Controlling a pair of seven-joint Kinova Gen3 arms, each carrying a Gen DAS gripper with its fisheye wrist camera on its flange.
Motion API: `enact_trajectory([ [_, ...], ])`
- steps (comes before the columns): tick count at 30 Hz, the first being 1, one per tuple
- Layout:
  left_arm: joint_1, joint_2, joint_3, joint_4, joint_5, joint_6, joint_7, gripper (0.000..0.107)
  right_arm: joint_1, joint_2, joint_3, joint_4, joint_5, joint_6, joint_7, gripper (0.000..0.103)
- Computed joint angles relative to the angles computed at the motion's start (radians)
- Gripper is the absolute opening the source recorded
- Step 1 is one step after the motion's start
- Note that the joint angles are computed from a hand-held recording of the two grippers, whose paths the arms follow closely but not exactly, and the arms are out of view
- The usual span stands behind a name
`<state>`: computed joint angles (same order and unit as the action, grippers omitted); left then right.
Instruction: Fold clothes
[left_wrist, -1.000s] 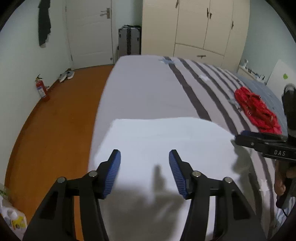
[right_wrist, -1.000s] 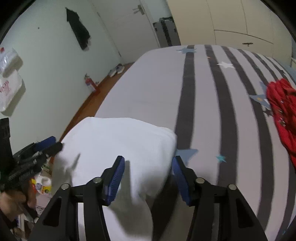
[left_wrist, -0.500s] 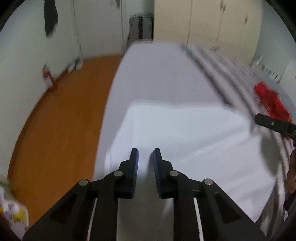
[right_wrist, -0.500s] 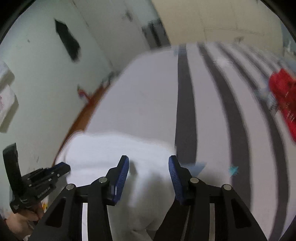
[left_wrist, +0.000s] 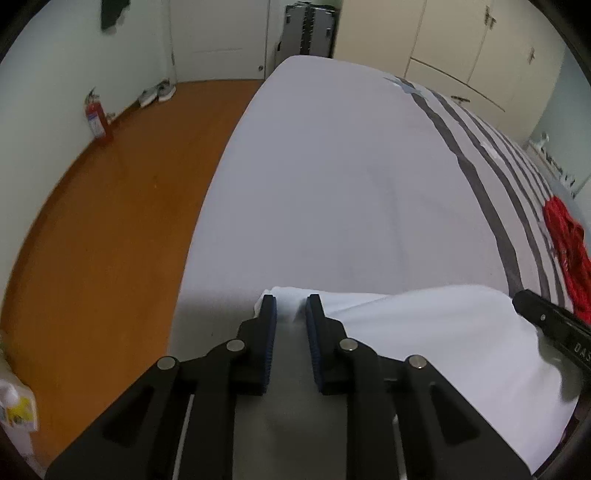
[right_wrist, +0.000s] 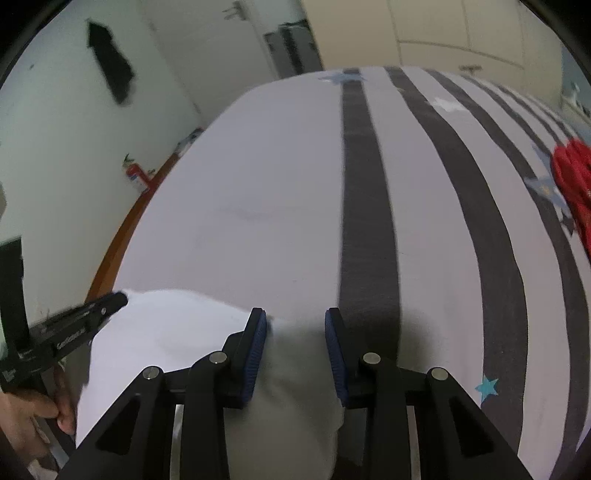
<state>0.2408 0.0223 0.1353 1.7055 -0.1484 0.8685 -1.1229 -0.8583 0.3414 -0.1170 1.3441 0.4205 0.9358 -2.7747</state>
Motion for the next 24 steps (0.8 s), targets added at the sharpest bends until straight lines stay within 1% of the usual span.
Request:
enact_trajectory([
  [3,0.001,-0.021,0.002,0.017,-0.001,-0.016,0.012,0.017,0.020,-0.038,0.009,0.061,-0.006,-0.026,-0.036,0.029],
  [5,0.000,-0.075,0.013,0.052,-0.024,-0.049,0.065,0.017,0.038,-0.084,0.007,0.115,-0.003,-0.046,-0.066,0.029],
  [6,-0.011,-0.104,0.025,0.071,-0.028,-0.069,0.080,0.017,0.045,-0.112,0.003,0.143,0.008,-0.056,-0.082,0.029],
  [7,-0.003,-0.137,0.025,0.096,-0.025,-0.087,0.079,0.017,0.043,-0.140,-0.003,0.168,0.036,-0.057,-0.100,0.029],
  [8,0.020,-0.175,0.014,0.113,-0.022,-0.088,0.062,0.017,0.040,-0.169,-0.014,0.190,0.066,-0.053,-0.116,0.029],
  [9,0.025,-0.213,0.019,0.130,-0.006,-0.081,0.032,0.017,0.034,-0.198,-0.029,0.209,0.099,-0.045,-0.129,0.029],
  [10,0.011,-0.252,0.043,0.148,0.013,-0.074,0.006,0.017,0.026,-0.231,-0.049,0.229,0.133,-0.032,-0.140,0.029],
  [13,0.026,-0.367,0.073,0.197,0.054,-0.036,-0.034,0.017,0.003,-0.300,-0.125,0.269,0.210,-0.005,-0.165,0.029],
  [16,0.002,-0.406,0.124,0.220,0.077,-0.022,-0.038,0.017,-0.014,-0.302,-0.202,0.265,0.262,0.008,-0.201,0.029],
  [19,-0.014,-0.425,0.168,0.231,0.091,-0.004,-0.021,0.017,-0.034,-0.261,-0.231,0.235,0.293,0.000,-0.212,0.029],
  [22,-0.049,-0.375,0.161,0.241,0.081,0.000,-0.017,0.017,-0.082,-0.193,-0.216,0.190,0.304,0.040,-0.232,0.028],
  [24,-0.039,-0.363,0.123,0.277,0.105,-0.030,-0.030,0.017,-0.121,-0.172,-0.188,0.211,0.325,0.054,-0.276,0.028],
])
